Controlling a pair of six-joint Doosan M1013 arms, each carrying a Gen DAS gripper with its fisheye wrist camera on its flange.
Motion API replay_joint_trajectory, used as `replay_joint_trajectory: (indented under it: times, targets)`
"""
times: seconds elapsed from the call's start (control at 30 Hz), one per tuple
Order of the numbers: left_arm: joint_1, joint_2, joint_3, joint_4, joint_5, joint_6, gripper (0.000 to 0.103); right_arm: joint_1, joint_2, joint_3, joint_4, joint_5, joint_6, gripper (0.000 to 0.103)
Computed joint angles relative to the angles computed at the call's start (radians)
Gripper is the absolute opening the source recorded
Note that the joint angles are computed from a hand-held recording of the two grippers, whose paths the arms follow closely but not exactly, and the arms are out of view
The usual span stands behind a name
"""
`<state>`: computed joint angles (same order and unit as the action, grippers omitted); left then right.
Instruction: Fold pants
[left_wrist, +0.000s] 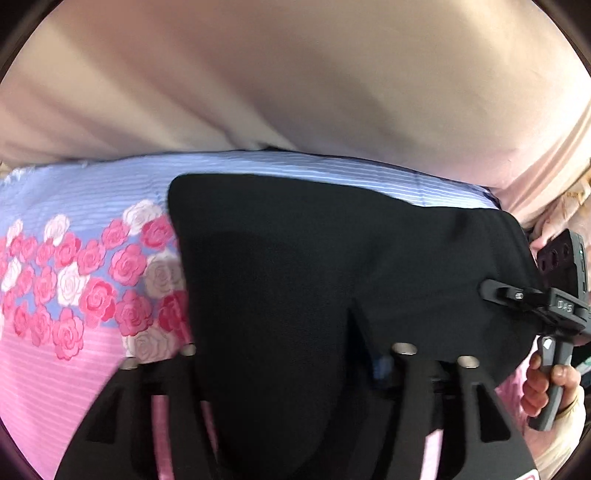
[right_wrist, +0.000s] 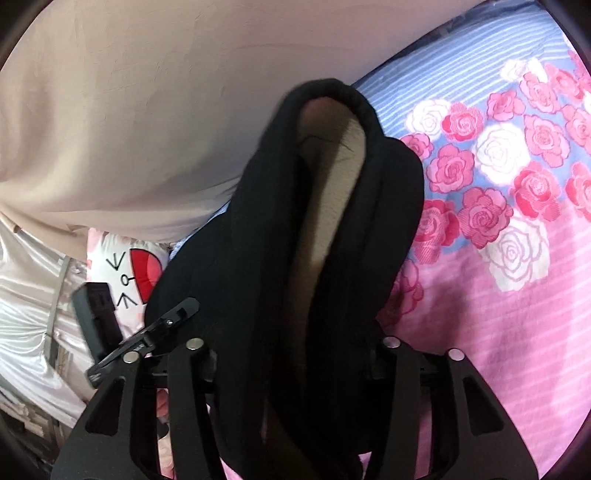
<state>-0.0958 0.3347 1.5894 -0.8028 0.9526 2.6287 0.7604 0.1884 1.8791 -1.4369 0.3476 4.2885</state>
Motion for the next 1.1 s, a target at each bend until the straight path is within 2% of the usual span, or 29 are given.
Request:
replay_joint_trajectory:
  times: [0.03,0.1,0.17,0.2,0.23,0.27,0.3,0.33,0.37,0.4,0.43,0.5,0.57,0.6,0.63,0.67,0.7,0.73,0.77,0.8,0.83,0.87,0.9,0.93,0.97,1.03,1.07,1.1]
  targets:
    - [-0.002,-0.005,0.005,-0.007,-0.002,-0.006,0.074,0.003,-0.007,0.010,-0.037,-0.001,0.036,0.049]
    - [0.035,0.023,-0.025,-0.054,0.091,0.012,0.076,0.021,-0.029,0.025,0.040,0.057,-0.034,0.066]
    - [0.082,0.045,-0.061,-0.104,0.176,0.018,0.076,0.044,-0.063,0.054,0.038,0.118,-0.011,0.070]
    - [0.103,0.045,-0.071,-0.108,0.186,0.022,0.076,0.068,-0.091,0.077,0.048,0.180,0.010,0.070]
    - [0.115,0.037,-0.069,-0.105,0.167,0.026,0.076,0.104,-0.101,0.074,0.103,0.293,-0.009,0.070]
    - [0.131,0.011,-0.055,-0.088,0.096,0.028,0.072,0.141,-0.122,0.066,0.210,0.424,-0.078,0.071]
    - [0.140,-0.022,-0.029,-0.078,-0.011,0.019,0.069,0.182,-0.137,0.049,0.270,0.555,-0.144,0.072]
    - [0.154,-0.052,-0.005,-0.098,-0.107,0.021,0.069,0.226,-0.136,0.019,0.285,0.686,-0.199,0.072]
    - [0.176,-0.077,0.000,-0.125,-0.159,0.008,0.069,0.255,-0.129,-0.011,0.289,0.773,-0.244,0.071]
    - [0.191,-0.092,-0.006,-0.148,-0.159,-0.011,0.069,0.287,-0.120,-0.054,0.265,0.843,-0.304,0.071]
    - [0.204,-0.103,-0.016,-0.185,-0.125,-0.016,0.069,0.302,-0.108,-0.083,0.230,0.861,-0.338,0.071]
    - [0.196,-0.117,-0.027,-0.211,-0.077,-0.046,0.074,0.301,-0.078,-0.141,0.180,0.824,-0.416,0.071]
    - [0.160,-0.121,-0.024,-0.201,-0.010,-0.067,0.087,0.256,-0.037,-0.195,0.181,0.663,-0.481,0.071]
    - [0.132,-0.122,-0.015,-0.171,-0.002,-0.069,0.087,0.228,-0.018,-0.208,0.181,0.575,-0.482,0.070]
    - [0.097,-0.120,-0.006,-0.122,-0.013,-0.085,0.087,0.191,0.011,-0.223,0.217,0.470,-0.512,0.070]
    - [0.057,-0.119,0.015,-0.059,-0.041,-0.089,0.087,0.159,0.037,-0.235,0.278,0.407,-0.580,0.064]
    - [0.019,-0.117,0.044,-0.005,-0.104,-0.099,0.087,0.139,0.054,-0.241,0.332,0.393,-0.631,0.056]
    - [-0.009,-0.117,0.068,0.042,-0.173,-0.117,0.087,0.110,0.077,-0.237,0.398,0.413,-0.647,0.055]
    - [-0.046,-0.106,0.086,0.141,-0.272,-0.182,0.087,0.082,0.077,-0.210,0.411,0.399,-0.611,0.026]
    - [-0.064,-0.087,0.089,0.197,-0.319,-0.237,0.088,0.064,0.067,-0.173,0.373,0.380,-0.522,0.000]
    - [-0.068,-0.059,0.074,0.201,-0.314,-0.260,0.096,0.039,0.039,-0.121,0.298,0.308,-0.391,0.000]
    - [-0.052,-0.031,0.042,0.153,-0.261,-0.295,0.098,0.015,0.012,-0.086,0.258,0.226,-0.286,0.000]
    - [-0.046,-0.018,0.025,0.141,-0.232,-0.316,0.098,0.010,-0.001,-0.073,0.226,0.196,-0.233,0.000]
    - [-0.036,-0.002,-0.004,0.136,-0.171,-0.340,0.098,0.024,-0.017,-0.070,0.209,0.218,-0.232,0.003]
    - [-0.027,0.006,-0.020,0.129,-0.135,-0.352,0.098,0.057,-0.029,-0.076,0.213,0.284,-0.283,0.012]
    - [0.000,0.008,-0.035,0.092,-0.065,-0.355,0.094,0.138,-0.045,-0.089,0.274,0.454,-0.436,0.049]
    - [0.014,-0.005,-0.026,0.080,-0.058,-0.347,0.094,0.185,-0.038,-0.105,0.302,0.579,-0.504,0.092]
    - [0.029,-0.024,-0.009,0.066,-0.063,-0.320,0.094,0.234,-0.024,-0.124,0.329,0.710,-0.589,0.098]
